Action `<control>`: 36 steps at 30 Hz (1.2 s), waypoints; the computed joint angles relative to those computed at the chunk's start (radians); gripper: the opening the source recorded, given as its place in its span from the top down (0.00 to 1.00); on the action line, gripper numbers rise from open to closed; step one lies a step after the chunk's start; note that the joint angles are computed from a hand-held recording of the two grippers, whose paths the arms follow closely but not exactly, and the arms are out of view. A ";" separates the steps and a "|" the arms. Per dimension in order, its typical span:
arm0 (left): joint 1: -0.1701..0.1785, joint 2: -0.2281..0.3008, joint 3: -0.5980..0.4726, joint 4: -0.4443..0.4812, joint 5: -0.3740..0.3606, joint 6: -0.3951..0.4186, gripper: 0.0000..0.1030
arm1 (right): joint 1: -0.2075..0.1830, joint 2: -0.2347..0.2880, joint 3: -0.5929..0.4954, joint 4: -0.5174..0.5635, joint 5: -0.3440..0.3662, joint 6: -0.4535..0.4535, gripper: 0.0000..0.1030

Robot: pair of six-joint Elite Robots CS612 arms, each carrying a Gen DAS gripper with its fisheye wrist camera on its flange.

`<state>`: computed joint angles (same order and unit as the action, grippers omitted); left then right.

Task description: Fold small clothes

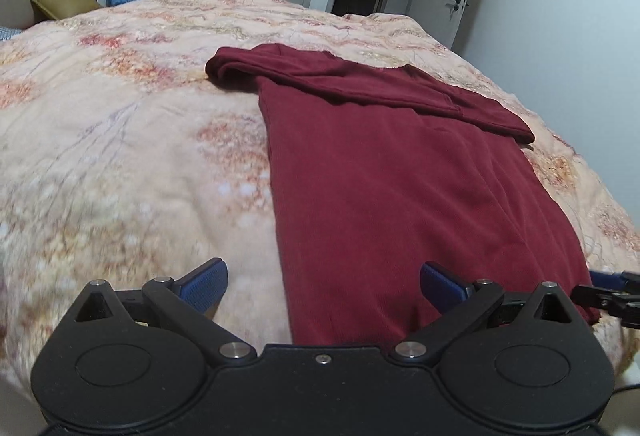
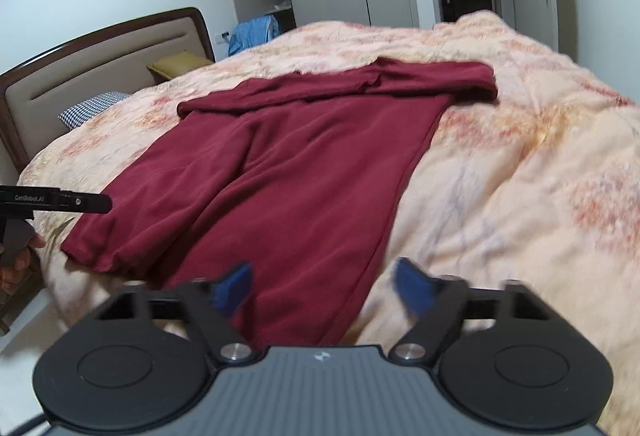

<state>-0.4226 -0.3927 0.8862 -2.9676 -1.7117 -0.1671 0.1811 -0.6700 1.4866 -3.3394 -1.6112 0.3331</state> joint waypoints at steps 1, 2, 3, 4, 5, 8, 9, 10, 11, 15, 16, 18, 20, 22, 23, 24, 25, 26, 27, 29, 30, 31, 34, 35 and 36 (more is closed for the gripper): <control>0.001 -0.006 0.011 0.000 -0.004 -0.009 0.01 | 0.001 -0.003 0.005 0.004 0.009 0.012 0.50; 0.003 -0.011 0.019 0.002 -0.010 -0.019 0.01 | 0.001 -0.005 0.010 0.003 0.016 0.029 0.54; 0.004 -0.015 0.025 0.005 -0.016 -0.029 0.01 | -0.002 -0.005 0.014 -0.002 0.025 0.051 0.60; 0.005 -0.018 0.031 0.008 -0.022 -0.038 0.02 | -0.003 -0.006 0.018 -0.006 0.034 0.070 0.67; 0.007 -0.021 0.037 0.006 -0.028 -0.045 0.06 | -0.004 -0.006 0.020 -0.009 0.035 0.082 0.72; 0.008 -0.032 0.054 -0.008 -0.027 -0.072 0.22 | -0.008 -0.010 0.031 -0.030 0.035 0.112 0.85; 0.009 -0.035 0.058 -0.007 -0.031 -0.084 0.25 | -0.010 -0.012 0.037 -0.041 0.035 0.119 0.87; 0.009 -0.038 0.063 -0.007 -0.034 -0.099 0.30 | -0.010 -0.015 0.041 -0.048 0.028 0.116 0.89; 0.010 -0.040 0.066 -0.004 -0.040 -0.117 0.37 | -0.009 -0.017 0.044 -0.051 0.017 0.107 0.90; 0.017 -0.044 0.068 0.024 -0.077 -0.178 0.48 | -0.003 -0.024 0.054 -0.072 -0.023 0.083 0.92; 0.017 -0.044 0.070 0.027 -0.079 -0.191 0.55 | -0.001 -0.024 0.055 -0.077 -0.037 0.080 0.92; 0.017 -0.045 0.069 0.045 -0.076 -0.214 0.73 | 0.002 -0.026 0.058 -0.087 -0.063 0.073 0.92; 0.018 -0.049 0.068 0.062 -0.081 -0.238 0.89 | 0.005 -0.030 0.061 -0.098 -0.085 0.068 0.93; 0.018 -0.058 0.074 0.066 -0.075 -0.237 0.94 | 0.008 -0.036 0.067 -0.112 -0.116 0.046 0.93; 0.016 -0.066 0.080 0.069 -0.064 -0.221 0.94 | 0.009 -0.041 0.070 -0.122 -0.136 0.031 0.93; 0.015 -0.074 0.087 0.062 -0.055 -0.204 0.94 | 0.010 -0.045 0.075 -0.135 -0.151 0.019 0.93; 0.014 -0.082 0.096 0.049 -0.047 -0.193 0.95 | 0.010 -0.053 0.081 -0.145 -0.164 0.009 0.93; 0.014 -0.090 0.105 0.036 -0.040 -0.186 0.95 | 0.009 -0.060 0.087 -0.156 -0.178 -0.003 0.93; 0.014 -0.098 0.115 0.022 -0.033 -0.179 0.95 | 0.010 -0.067 0.093 -0.168 -0.194 -0.019 0.93; 0.011 -0.115 0.136 -0.003 -0.009 -0.155 0.95 | 0.012 -0.083 0.105 -0.184 -0.227 -0.061 0.93; 0.008 -0.122 0.145 -0.010 0.009 -0.138 0.95 | 0.013 -0.090 0.109 -0.185 -0.238 -0.083 0.93; 0.005 -0.126 0.151 -0.011 0.024 -0.123 0.95 | 0.014 -0.094 0.111 -0.182 -0.248 -0.106 0.93; 0.001 -0.122 0.155 0.003 0.043 -0.108 0.95 | 0.017 -0.093 0.109 -0.152 -0.270 -0.154 0.93; -0.001 -0.118 0.154 0.013 0.050 -0.107 0.95 | 0.016 -0.091 0.108 -0.132 -0.266 -0.148 0.93; -0.002 -0.117 0.157 0.019 0.058 -0.102 0.95 | 0.015 -0.088 0.107 -0.113 -0.259 -0.139 0.93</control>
<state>-0.4247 -0.5094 1.0436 -2.9482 -1.6534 -0.2694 0.1965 -0.7584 1.5940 -3.4523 -1.8700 0.1945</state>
